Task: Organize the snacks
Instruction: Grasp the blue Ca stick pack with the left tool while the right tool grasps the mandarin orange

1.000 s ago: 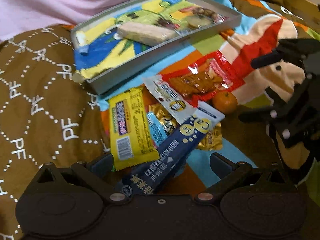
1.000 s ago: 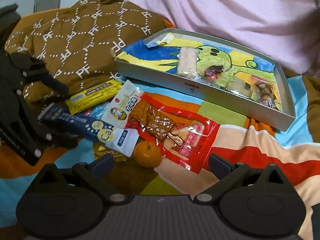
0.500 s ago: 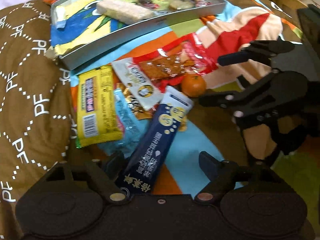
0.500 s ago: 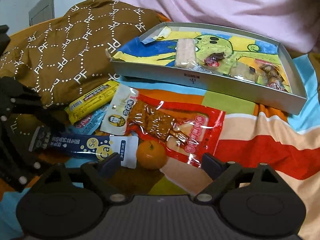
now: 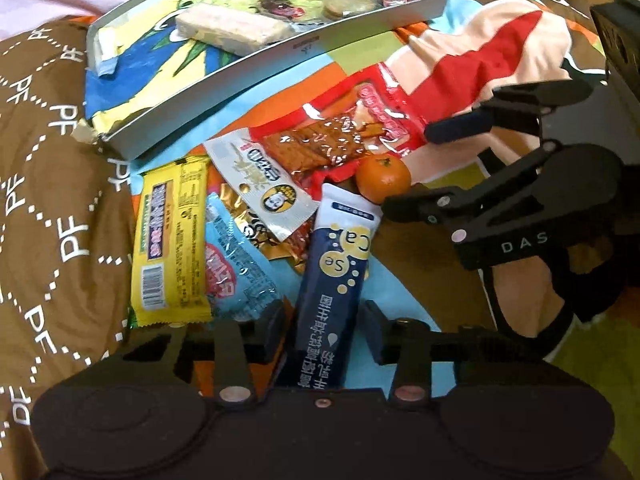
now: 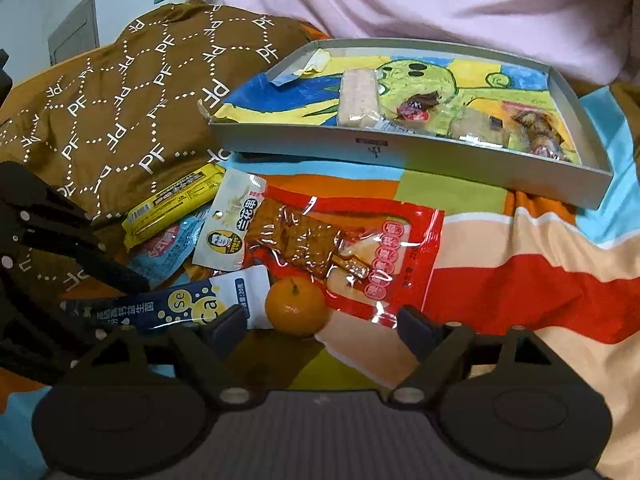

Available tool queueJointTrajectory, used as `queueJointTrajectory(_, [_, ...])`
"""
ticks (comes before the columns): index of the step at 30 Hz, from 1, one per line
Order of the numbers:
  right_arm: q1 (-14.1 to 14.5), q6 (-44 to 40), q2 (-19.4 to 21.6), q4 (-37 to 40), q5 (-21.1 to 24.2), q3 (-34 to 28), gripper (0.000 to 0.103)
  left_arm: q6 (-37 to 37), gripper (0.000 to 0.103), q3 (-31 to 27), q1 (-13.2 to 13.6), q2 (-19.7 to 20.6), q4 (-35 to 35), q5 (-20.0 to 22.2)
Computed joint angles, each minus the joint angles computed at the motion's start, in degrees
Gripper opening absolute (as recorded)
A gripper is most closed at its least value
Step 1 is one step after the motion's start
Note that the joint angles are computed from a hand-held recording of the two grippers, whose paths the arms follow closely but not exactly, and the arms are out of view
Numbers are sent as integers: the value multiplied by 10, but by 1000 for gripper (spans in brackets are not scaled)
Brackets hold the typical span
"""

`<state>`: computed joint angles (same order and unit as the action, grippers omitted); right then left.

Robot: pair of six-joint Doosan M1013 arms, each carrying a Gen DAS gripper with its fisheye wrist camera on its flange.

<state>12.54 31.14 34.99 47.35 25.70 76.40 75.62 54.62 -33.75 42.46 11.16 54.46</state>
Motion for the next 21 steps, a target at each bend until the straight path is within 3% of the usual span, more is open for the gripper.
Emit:
queueJointTrajectory(5, [1, 0, 5, 11, 11, -3, 74, -48, 38, 8, 1, -4, -12, -4])
queueJointTrajectory(12, [4, -34, 5, 52, -10, 2, 62, -134, 37, -2, -3, 0, -21, 11])
queueJointTrajectory(21, [7, -47, 6, 62, -17, 5, 45, -120, 36, -6, -8, 3, -5, 17])
